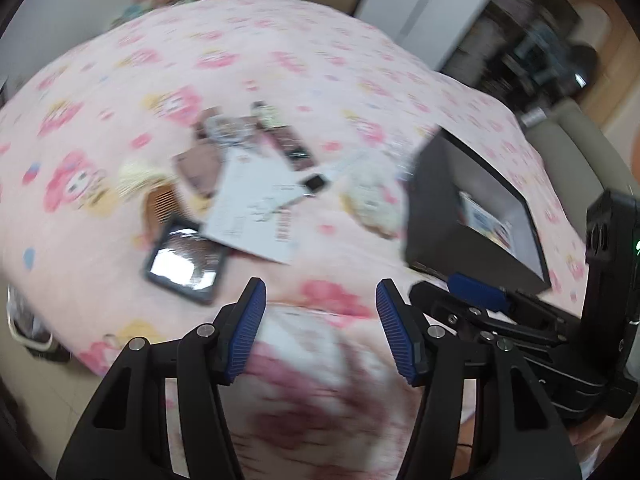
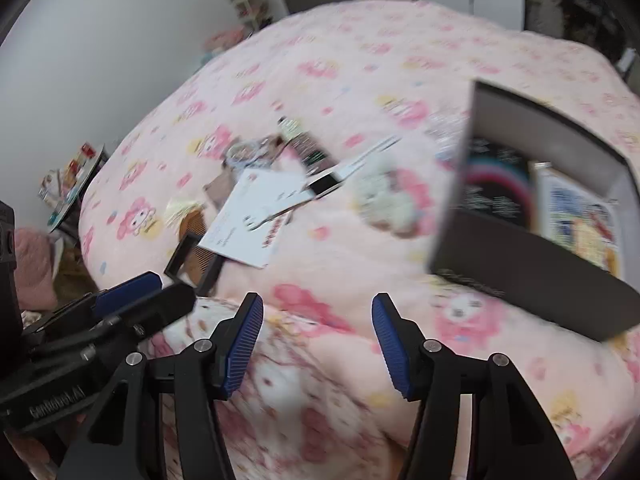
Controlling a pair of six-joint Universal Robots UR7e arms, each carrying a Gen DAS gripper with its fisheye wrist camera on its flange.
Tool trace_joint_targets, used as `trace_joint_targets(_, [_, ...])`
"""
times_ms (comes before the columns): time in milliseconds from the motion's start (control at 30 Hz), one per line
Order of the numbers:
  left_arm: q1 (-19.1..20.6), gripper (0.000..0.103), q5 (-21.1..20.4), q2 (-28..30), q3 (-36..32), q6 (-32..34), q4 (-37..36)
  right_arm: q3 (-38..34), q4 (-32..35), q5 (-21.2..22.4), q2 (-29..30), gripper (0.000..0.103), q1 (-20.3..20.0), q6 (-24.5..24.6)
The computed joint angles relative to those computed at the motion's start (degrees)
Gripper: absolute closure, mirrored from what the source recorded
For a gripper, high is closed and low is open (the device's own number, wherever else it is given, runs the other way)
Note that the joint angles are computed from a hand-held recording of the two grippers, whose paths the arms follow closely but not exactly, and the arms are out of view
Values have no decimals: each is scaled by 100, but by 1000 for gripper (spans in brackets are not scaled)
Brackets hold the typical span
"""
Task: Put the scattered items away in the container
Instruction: 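Raise both grippers out of the box and move to the black square frame, then grasp the black square frame with both grippers and lift, then carry the black frame with both grippers to the shoe box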
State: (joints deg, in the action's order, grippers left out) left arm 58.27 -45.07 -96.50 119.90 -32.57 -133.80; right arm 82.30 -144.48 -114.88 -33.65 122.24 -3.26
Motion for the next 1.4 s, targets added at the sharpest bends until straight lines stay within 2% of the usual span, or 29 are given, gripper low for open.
trace_joint_targets(167, [715,46,7,-115,-61,-302,-98,-749,753,205,622,50,-45,25])
trace_joint_targets(267, [1148,46,-12,-10,-150,-314,-207,-1310,1449,642,985,50,-119,63])
trace_joint_targets(333, [1455,47,-199,107,-219,-231,-377,-1706,1864,883,1237,50,-134,79])
trace_joint_targets(433, [1760,51,-492,289,-302,-33,-672,-2383,2440,1001,1694,50,-113,39])
trace_joint_targets(533, [1821,52,-368,456,-368,141,-778,-3323,3374,919,2292,50,-93,80])
trace_joint_targets(567, [1841,61,-343,510,-410,188,-766,-3643,3693,820,2498,50,-82,135])
trace_joint_targets(633, [1859,70,-217,603,-498,180,-590,-4094,4041,649,2810,50,-67,229])
trace_joint_targets(700, [1891,75,-306,623,-609,180,-265,-4319,4178,654,2967,50,-89,380])
trace_joint_targets(800, [1879,81,-524,558,-636,243,-138,-4062,3845,1009,2847,49,-182,493])
trace_joint_targets(867, [1875,85,-723,527,-629,283,-101,-3894,3718,1417,2759,62,-262,424])
trace_joint_targets(933, [1783,86,-652,490,-579,252,-28,-3714,3606,1814,2662,69,-333,366])
trace_joint_targets(1033, [1645,86,-577,387,-500,167,-12,-3305,3200,1967,2434,71,-323,234])
trace_joint_targets(1233, [1130,86,-260,118,-472,182,87,-2568,2392,2170,1864,71,-227,66])
trace_joint_targets(1400, [532,86,-218,75,-515,331,92,-1791,1538,2042,1156,71,-108,-64])
